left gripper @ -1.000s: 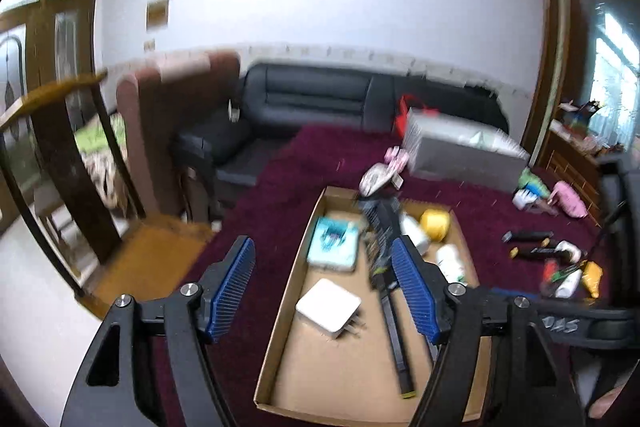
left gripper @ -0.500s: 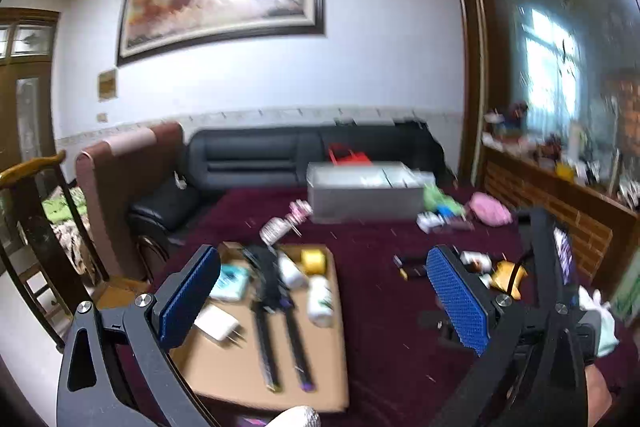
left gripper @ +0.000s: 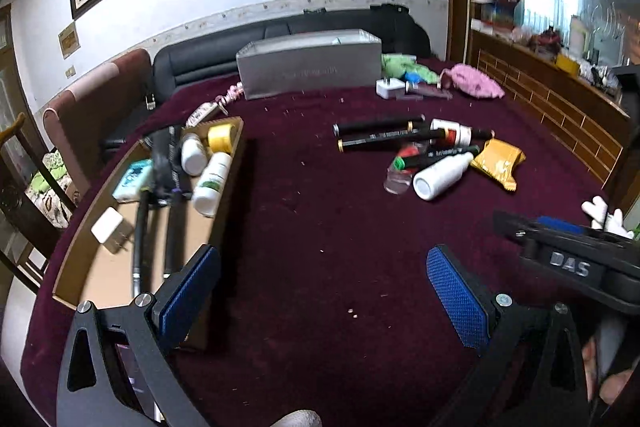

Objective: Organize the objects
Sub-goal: 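Move both open grippers back out over the table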

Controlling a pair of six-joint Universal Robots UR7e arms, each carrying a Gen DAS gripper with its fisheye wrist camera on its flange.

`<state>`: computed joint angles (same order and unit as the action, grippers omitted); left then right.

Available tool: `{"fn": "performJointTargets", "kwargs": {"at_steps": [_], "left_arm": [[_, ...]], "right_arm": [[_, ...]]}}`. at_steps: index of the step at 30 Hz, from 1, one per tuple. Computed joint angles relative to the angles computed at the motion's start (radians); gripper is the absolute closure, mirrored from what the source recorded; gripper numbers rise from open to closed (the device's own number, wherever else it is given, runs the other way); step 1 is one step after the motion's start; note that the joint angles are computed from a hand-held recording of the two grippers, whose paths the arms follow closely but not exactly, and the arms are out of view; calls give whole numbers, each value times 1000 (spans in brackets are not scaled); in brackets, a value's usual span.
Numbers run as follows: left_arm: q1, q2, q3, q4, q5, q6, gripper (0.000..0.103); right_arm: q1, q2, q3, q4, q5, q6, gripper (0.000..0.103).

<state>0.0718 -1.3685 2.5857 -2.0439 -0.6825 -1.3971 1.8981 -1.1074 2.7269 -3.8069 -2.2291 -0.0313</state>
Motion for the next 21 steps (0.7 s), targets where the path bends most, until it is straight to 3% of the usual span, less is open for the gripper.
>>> {"fn": "performJointTargets", "kwargs": {"at_steps": [8,16,21], "left_arm": [[134,174,-28,-217,-14,127,2],[247,253,-27,-422,-80,244,2],[244,268,-8,-470,-79,238,2]], "right_arm": [[-84,-11,29,-34,55,-26,43],[-123,33,22,-68,70,-40,43],[-128,67,15,-105,69,-57,39]]}}
